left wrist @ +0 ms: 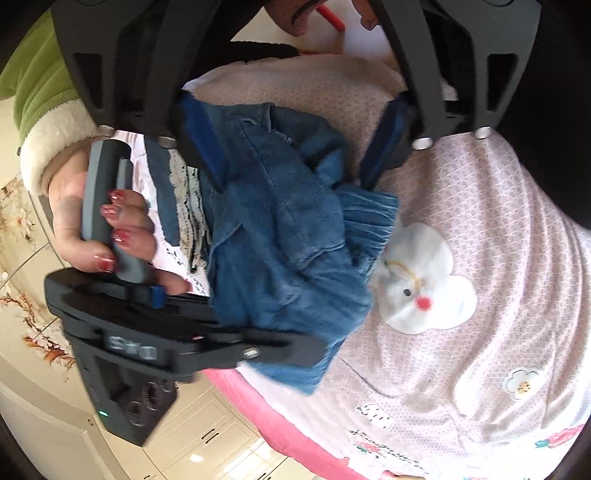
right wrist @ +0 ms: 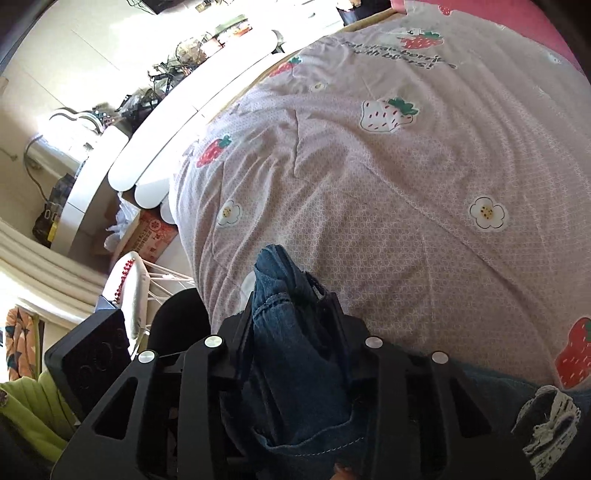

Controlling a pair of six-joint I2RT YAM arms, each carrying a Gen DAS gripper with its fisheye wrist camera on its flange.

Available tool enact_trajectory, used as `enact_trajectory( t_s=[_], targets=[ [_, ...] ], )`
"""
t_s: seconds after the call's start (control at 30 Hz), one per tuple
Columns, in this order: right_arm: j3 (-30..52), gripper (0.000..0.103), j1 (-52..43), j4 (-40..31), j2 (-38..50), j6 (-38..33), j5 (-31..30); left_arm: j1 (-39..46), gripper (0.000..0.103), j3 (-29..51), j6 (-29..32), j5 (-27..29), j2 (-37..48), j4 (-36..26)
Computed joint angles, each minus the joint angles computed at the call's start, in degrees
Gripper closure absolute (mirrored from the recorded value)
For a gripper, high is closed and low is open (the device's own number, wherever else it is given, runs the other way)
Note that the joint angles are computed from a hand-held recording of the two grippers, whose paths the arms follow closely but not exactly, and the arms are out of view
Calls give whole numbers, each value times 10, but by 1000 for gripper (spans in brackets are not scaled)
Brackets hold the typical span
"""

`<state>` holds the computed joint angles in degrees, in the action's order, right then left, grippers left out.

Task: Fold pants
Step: 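Lift the waistband and fold it over the pants with the left gripper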

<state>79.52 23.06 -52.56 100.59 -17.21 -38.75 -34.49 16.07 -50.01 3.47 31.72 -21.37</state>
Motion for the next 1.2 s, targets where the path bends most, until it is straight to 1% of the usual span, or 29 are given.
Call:
enact_trajectory(
  t_s=[0.03,0.1,0.2,0.4,0.47,0.57,0.6,0.73,0.83,0.93,0.97,1.0,1.07,1.13,1.2],
  targets=[
    [-1,69,-2,1,-8,1,-3,6,51,0,3,5,0,3],
    [-1,69,-17,-10,-25,-8,-14,12,56,5,9,10,-1,8],
    [-3,69,-42,-25,-50,-27,-26,-8,60,29,27,-15,11,9],
    [-6,69,-118,-70,-96,-78,-49,-92,60,87,53,-97,45,0],
    [-6,67,-159,-94,-106,-105,-60,-118,60,108,65,-117,71,3],
    [-12,67,-217,-123,-114,-146,-73,-165,60,133,73,-149,112,10],
    [-15,67,-235,-132,-116,-160,-76,-193,60,145,70,-164,131,11],
    [-27,67,-318,-169,-109,-228,-97,-210,60,174,88,-152,232,67],
    [-30,67,-374,-195,-93,-273,-109,-229,60,205,97,-148,296,89],
    [-32,66,-428,-215,-67,-315,-122,-247,60,244,113,-158,373,112],
    [-36,65,-445,-219,-58,-328,-126,-250,60,256,115,-155,396,115],
    [-43,62,-457,-218,-54,-335,-127,-256,60,274,112,-156,421,119],
    [-52,58,-484,-219,-37,-354,-130,-251,58,290,116,-144,443,118],
    [-58,54,-515,-229,-14,-375,-137,-255,53,302,119,-139,475,128],
    [-65,52,-542,-233,3,-395,-138,-264,52,316,121,-140,496,127]
  ],
)
